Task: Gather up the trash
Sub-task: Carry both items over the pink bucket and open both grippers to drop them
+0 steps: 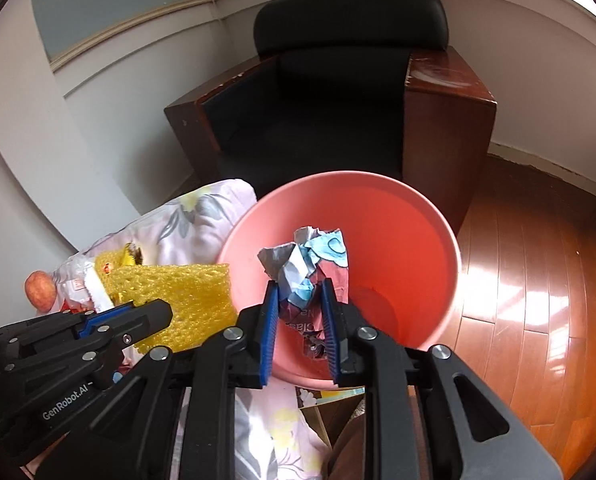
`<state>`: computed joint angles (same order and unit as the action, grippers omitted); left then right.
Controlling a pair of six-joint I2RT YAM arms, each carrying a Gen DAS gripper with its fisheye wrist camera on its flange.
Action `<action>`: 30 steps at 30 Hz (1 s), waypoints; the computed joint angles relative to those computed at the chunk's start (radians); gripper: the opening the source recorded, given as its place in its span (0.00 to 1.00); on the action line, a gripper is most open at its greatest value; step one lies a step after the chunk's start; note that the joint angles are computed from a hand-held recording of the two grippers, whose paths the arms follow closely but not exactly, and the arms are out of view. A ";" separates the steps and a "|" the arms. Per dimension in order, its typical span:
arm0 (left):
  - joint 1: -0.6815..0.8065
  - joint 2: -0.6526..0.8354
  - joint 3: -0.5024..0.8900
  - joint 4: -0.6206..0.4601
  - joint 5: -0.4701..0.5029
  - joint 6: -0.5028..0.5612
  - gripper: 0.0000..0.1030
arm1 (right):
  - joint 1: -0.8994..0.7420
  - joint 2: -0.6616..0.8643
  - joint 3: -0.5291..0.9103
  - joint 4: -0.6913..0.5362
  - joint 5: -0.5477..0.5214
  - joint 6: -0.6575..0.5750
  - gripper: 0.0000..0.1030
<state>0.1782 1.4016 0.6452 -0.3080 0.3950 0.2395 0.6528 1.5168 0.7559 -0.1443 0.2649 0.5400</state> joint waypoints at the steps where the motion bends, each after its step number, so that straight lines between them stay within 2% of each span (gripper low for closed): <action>1: -0.032 0.013 0.008 0.010 -0.022 -0.012 0.10 | -0.020 -0.001 -0.004 -0.003 -0.009 -0.002 0.21; 11: -0.261 0.239 0.157 0.029 -0.188 -0.111 0.10 | -0.162 0.028 -0.008 -0.017 -0.074 -0.028 0.21; 19: -0.329 0.364 0.241 0.030 -0.246 -0.149 0.10 | -0.202 0.069 0.006 -0.009 -0.101 -0.045 0.21; 30: -0.362 0.434 0.276 0.039 -0.284 -0.173 0.12 | -0.224 0.092 0.009 0.005 -0.097 -0.062 0.21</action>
